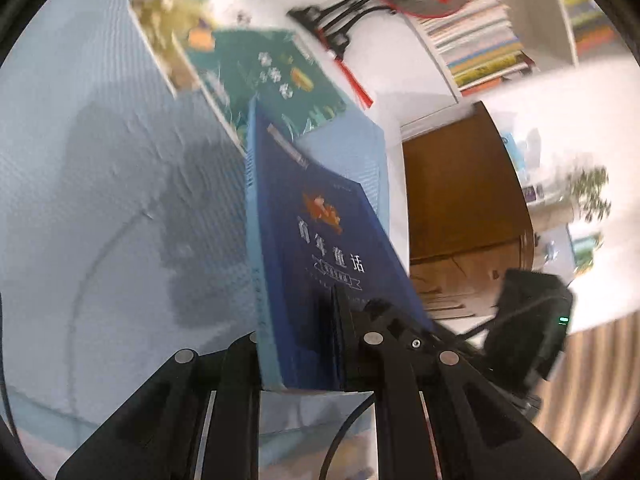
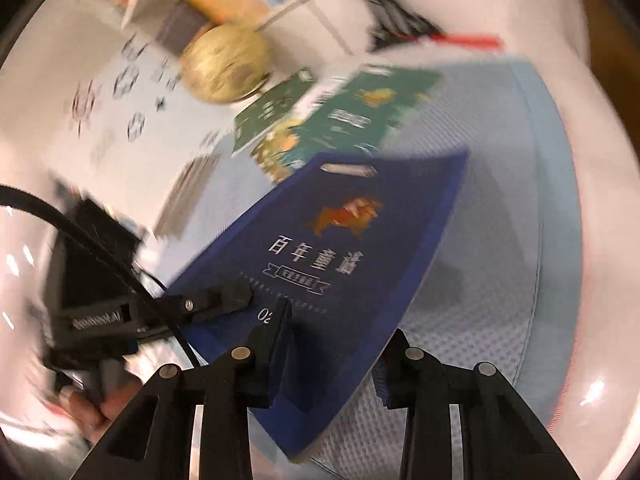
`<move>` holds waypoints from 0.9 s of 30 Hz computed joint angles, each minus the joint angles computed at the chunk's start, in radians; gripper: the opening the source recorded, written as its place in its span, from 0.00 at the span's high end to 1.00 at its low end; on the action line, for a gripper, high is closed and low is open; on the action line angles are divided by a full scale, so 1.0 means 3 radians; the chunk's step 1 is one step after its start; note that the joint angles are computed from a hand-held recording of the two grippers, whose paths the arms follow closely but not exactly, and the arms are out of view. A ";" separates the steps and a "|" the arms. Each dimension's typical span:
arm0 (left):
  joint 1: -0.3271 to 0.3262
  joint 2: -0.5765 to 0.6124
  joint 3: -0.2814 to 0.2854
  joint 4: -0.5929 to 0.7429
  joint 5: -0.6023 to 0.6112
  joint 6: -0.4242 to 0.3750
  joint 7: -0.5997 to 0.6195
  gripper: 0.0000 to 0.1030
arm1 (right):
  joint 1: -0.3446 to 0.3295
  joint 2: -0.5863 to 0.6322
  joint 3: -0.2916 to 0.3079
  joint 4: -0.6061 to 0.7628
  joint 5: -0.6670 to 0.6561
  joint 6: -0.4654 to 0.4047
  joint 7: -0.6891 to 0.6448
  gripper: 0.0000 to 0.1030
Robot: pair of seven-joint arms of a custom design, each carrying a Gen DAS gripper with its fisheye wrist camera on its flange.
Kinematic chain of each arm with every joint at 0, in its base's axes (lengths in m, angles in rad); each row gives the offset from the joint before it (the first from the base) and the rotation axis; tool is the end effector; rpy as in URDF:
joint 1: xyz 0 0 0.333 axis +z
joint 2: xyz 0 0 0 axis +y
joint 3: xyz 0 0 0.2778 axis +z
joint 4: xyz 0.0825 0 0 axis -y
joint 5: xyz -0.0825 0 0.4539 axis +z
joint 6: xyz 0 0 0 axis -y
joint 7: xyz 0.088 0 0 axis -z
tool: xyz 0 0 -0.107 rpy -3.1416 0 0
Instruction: Organize books
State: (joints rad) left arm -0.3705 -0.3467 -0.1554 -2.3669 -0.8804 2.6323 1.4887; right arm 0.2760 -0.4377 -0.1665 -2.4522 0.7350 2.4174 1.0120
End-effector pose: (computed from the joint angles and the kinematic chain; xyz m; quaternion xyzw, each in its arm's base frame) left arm 0.4914 -0.2646 0.4530 0.7093 -0.5806 0.3802 0.1235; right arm 0.5227 0.0619 0.4337 -0.7210 0.5896 0.0227 0.3634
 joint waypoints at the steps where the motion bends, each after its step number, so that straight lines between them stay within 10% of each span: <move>1: 0.0037 -0.0106 -0.0024 -0.0063 0.0115 -0.0018 -0.0047 0.89 | 0.0004 -0.0077 0.0077 -0.0043 -0.0079 0.0066 0.0010 0.66; 12: 0.0286 -0.1272 0.0394 -0.0675 0.0509 -0.0291 0.0128 0.87 | 0.0491 -0.0070 0.0495 0.0222 -0.0607 0.0647 0.0633 0.66; 27: 0.1182 -0.1183 0.1131 -0.0194 0.0595 -0.1022 0.1259 0.86 | 0.0728 0.1802 0.1122 0.2315 -0.1796 0.0979 0.2076 0.65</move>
